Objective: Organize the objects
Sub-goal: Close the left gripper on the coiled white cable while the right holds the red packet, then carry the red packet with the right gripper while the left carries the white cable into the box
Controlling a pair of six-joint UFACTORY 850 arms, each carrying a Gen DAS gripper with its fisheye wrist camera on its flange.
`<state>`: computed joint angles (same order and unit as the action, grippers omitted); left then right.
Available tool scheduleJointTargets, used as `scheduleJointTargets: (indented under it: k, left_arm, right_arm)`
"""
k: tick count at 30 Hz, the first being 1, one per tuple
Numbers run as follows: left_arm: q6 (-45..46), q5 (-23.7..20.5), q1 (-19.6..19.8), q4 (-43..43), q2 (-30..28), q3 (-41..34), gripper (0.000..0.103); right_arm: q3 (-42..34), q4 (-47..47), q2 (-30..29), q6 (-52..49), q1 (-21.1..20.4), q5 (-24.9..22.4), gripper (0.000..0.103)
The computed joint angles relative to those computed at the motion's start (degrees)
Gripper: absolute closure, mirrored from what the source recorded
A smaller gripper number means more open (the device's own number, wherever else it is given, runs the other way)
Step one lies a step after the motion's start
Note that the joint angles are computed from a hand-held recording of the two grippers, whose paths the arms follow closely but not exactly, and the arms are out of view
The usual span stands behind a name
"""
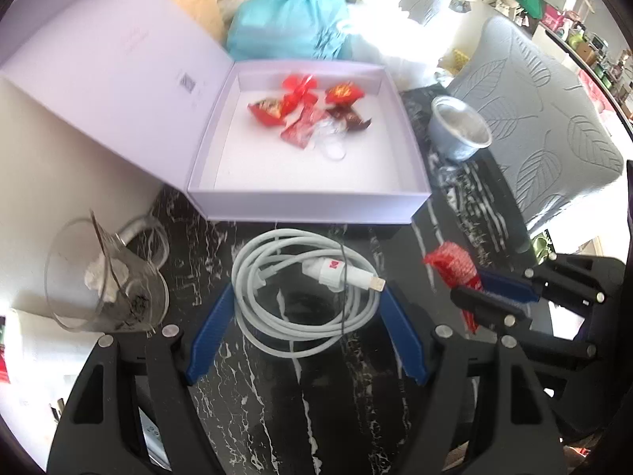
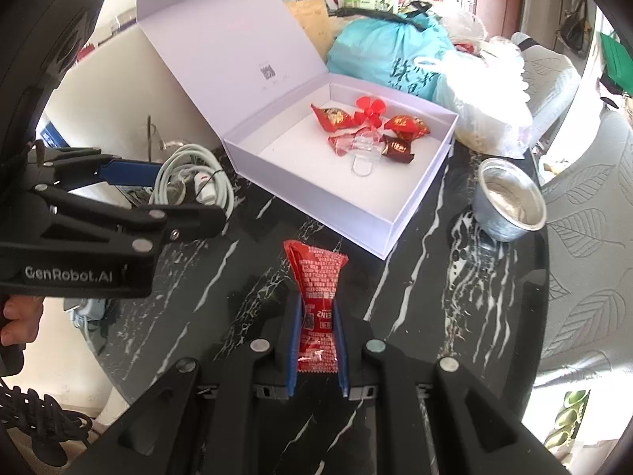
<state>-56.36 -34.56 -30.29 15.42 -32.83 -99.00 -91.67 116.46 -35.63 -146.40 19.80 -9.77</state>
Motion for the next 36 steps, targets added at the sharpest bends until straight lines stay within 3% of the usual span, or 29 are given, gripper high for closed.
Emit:
scheduleJointTargets:
  k: [7,11,24,36]
  left_arm:
    - [0.2,-0.5,-0.6,-0.6,1.4,-1.0,0.03]
    - [-0.2,-1.9,-0.7,0.5,0.1,-4.2,0.03]
    - [-4.5,-6.8,-1.5,2.6,-4.2,-12.6,0.03]
    - [2.2,-6.4,0.8,-2.8,-6.7,-14.9,0.03]
  right_arm:
    - [6.5,15.2,4.9,-14.6,-0.5,-1.7,0.088]
    - [8.3,14.3,6.5,-13.6,-1.4,-2.7,0.088]
    - [6.1,-7.1,6.6,4.1,-3.6,-4.9,0.088]
    - [-2.6,-26.6,2.0,26.5,-2.0,-2.3,0.088]
